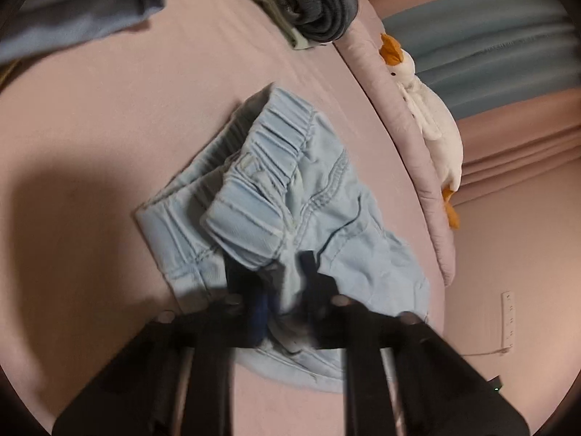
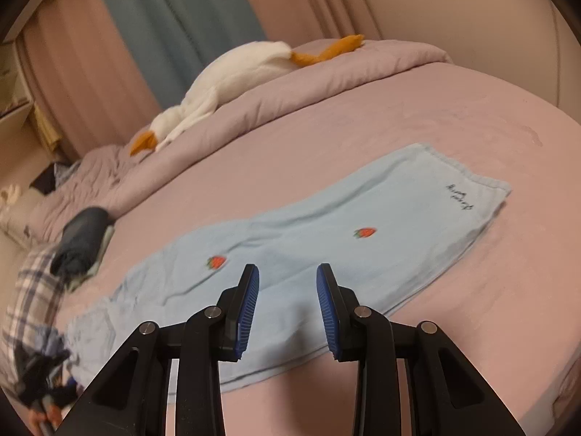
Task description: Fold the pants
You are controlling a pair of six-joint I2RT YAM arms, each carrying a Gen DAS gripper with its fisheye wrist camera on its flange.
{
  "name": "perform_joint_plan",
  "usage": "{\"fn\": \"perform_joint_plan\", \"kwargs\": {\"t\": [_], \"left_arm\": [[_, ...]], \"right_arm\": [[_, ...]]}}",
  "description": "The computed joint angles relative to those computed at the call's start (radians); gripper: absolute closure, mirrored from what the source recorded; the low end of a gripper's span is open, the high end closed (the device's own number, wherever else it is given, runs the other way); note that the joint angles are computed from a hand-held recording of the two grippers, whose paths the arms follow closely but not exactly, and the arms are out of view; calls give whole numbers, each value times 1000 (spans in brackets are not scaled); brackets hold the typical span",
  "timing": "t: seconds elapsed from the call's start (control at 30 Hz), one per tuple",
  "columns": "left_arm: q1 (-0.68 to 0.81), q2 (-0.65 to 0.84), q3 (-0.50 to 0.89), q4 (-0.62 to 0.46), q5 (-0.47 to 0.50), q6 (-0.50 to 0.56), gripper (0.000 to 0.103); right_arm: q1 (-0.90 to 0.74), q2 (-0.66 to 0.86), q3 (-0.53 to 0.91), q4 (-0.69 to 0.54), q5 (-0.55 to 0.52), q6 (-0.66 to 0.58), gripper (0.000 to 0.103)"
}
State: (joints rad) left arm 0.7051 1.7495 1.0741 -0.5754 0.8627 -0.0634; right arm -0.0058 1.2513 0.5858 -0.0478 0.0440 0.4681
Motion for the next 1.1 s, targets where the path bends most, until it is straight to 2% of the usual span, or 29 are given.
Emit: {"fn": "perform_joint_plan", "kwargs": {"t": [0.13,0.2,0.27,0.3,0.37,0.5,0.6,0.63,0.67,0.7,0.73,0.77,0.9,1.0,1.1], "left_arm": [[56,-72,-43,54,52,15,89],[89,-85,-33,13,83,62,89],[83,-73,-14,-27,55,144,88],[67,-62,-8,-51,-4,179,88],[40,-30,-6,-43,-95,162,84],[88,25,-13,-32,-35,150,83],[70,-12,18,-91,-96,222,82],[62,-40,18,-97,-127,245,77],[57,-80,6,-86,-175,255,58],[53,-134,-19,-53,-247,254,44],[53,-177,-51,-9,-286,236,23],[70,-208,-74,19,-287,233,22],[71,-243,-71,13,-255,271,23],[-6,-276,-93,33,-213,288,23],[-133,-246,-106,93,-202,289,23]], "right_arm": [[39,13,26,-33,33,-31,70],[50,21,43,-48,47,-43,70],[67,34,58,-51,56,-45,70],[73,47,67,-52,60,-53,70],[78,95,85,-53,57,-76,67],[69,250,157,-117,51,-89,64],[47,309,170,-146,19,-105,64],[42,293,166,-146,14,-125,64],[36,282,168,-154,5,-134,64],[23,257,162,-155,-3,-138,63],[-1,223,148,-144,-19,-145,63],[-18,203,139,-139,-25,-149,63],[-156,146,133,-146,-36,-179,63],[-268,136,148,-154,-52,-176,63],[-342,143,141,-99,-94,-190,63]]}}
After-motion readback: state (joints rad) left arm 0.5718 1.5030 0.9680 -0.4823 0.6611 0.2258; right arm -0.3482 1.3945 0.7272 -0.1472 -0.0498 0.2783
